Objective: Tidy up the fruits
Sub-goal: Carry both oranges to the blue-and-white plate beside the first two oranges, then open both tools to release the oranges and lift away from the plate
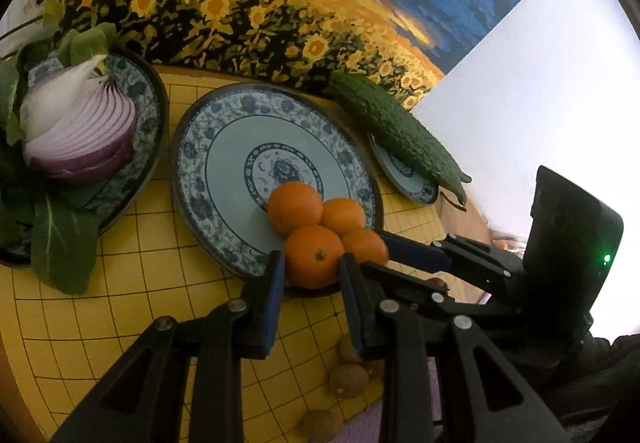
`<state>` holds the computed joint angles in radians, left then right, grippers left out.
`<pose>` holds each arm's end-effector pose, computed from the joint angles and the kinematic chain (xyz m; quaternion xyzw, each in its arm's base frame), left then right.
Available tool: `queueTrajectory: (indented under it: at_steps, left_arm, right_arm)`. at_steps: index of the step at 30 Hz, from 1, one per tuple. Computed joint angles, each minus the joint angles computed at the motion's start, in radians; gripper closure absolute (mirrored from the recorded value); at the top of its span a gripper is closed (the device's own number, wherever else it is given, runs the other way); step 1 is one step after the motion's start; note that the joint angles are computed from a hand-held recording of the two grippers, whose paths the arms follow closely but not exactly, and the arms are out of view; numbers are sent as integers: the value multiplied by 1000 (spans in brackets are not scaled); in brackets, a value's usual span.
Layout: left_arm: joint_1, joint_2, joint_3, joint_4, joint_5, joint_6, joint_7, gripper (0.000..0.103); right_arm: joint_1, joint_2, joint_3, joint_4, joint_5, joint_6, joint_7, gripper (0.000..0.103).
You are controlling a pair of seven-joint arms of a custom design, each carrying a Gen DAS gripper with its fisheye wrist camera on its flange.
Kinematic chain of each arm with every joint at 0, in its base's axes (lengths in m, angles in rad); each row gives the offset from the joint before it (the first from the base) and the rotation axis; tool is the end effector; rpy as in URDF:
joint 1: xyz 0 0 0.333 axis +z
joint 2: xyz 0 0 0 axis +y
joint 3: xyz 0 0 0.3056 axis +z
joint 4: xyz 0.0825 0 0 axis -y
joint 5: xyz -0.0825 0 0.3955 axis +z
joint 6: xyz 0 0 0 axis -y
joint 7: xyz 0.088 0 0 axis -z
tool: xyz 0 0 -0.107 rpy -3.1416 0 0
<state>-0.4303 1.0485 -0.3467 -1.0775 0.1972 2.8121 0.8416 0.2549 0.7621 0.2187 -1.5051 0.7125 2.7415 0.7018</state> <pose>0.6594 -0.4932 0.2755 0.6815 -0.6354 0.3613 0.0354 0.6911 0.2892 0.2504 -0.8399 0.4199 -0.0265 0.3430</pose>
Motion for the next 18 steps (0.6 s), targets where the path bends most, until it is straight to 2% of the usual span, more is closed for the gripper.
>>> queueTrajectory:
  at_steps: [5,11,18]
  left_arm:
    - [4,22,-13,26,-14,-14,15,76]
    - [8,23,-17,20,-26,10,20,76]
    - [13,2,-12,-18,-18,27,-5,76]
  right_arm:
    - [22,-1,-24,-1,-33,11,17,70]
    - [38,0,-41,-2,-73,24,39,70]
    - [25,-5,-28,-8,-69,27,47,63]
